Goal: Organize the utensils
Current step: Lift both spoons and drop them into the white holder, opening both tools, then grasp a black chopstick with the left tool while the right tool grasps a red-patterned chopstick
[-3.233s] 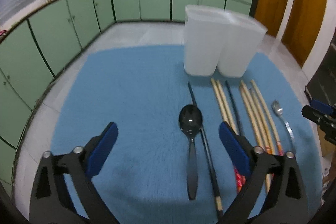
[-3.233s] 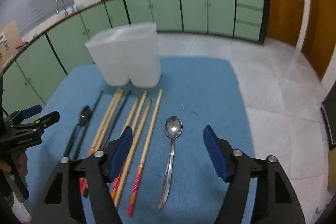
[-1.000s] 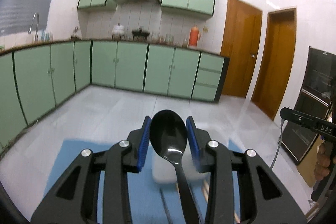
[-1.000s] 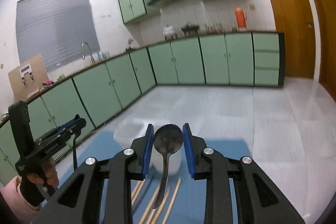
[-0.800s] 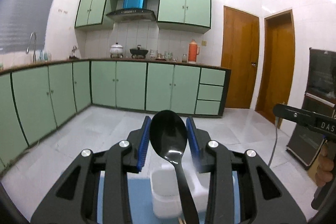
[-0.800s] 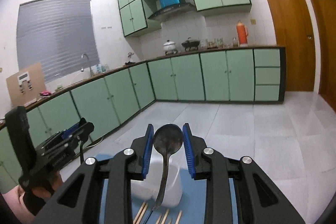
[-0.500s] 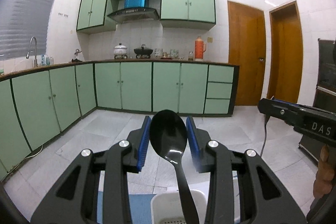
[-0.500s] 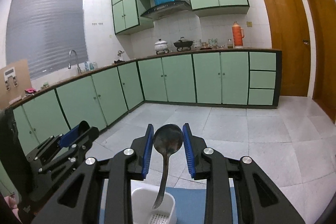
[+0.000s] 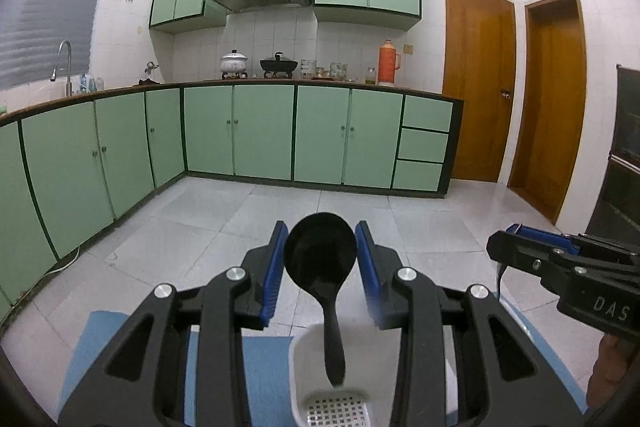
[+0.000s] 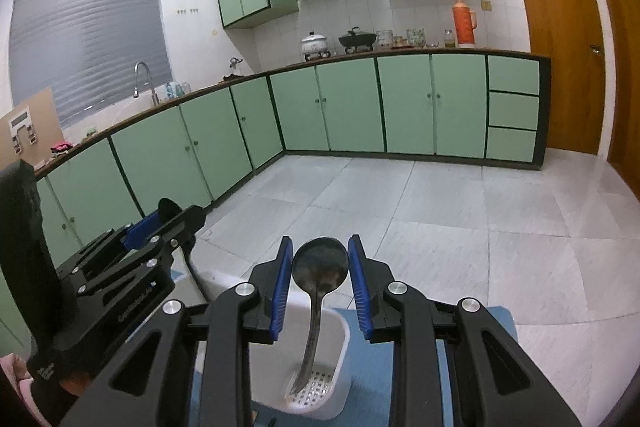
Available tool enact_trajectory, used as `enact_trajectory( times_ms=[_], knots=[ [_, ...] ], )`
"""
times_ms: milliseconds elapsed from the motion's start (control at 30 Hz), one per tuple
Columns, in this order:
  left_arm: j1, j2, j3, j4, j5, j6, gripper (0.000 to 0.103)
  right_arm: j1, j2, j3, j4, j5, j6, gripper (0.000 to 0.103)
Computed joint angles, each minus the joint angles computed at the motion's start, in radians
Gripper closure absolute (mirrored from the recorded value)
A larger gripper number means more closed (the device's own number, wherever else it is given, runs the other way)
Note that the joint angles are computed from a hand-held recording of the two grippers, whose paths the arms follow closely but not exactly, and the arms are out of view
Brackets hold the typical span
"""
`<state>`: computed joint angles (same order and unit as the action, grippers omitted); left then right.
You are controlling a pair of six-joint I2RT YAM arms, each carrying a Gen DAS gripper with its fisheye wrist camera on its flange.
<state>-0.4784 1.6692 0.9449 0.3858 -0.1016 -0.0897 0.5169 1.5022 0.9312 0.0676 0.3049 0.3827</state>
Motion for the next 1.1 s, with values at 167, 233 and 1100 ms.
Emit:
enact_trajectory(
  times_ms=[167,233,1100],
  knots=[
    [0.015,-0.046,-0.070,0.004,0.023,-0.002,0.055,0.005,-0.041,-0.044,0.006,-0.012,0.027,0.069],
    [0.026,-0.095,-0.115,0.013,0.035,-0.008,0.049,0.018,-0.067,-0.066,0.001,0.009,0.041,0.068],
    [-0.260,-1.057,-0.704,-0.758,-0.169,-0.256,0.016,1.053,-0.201,-0.350,-0.803,0.562,1.349,0.046]
  ],
)
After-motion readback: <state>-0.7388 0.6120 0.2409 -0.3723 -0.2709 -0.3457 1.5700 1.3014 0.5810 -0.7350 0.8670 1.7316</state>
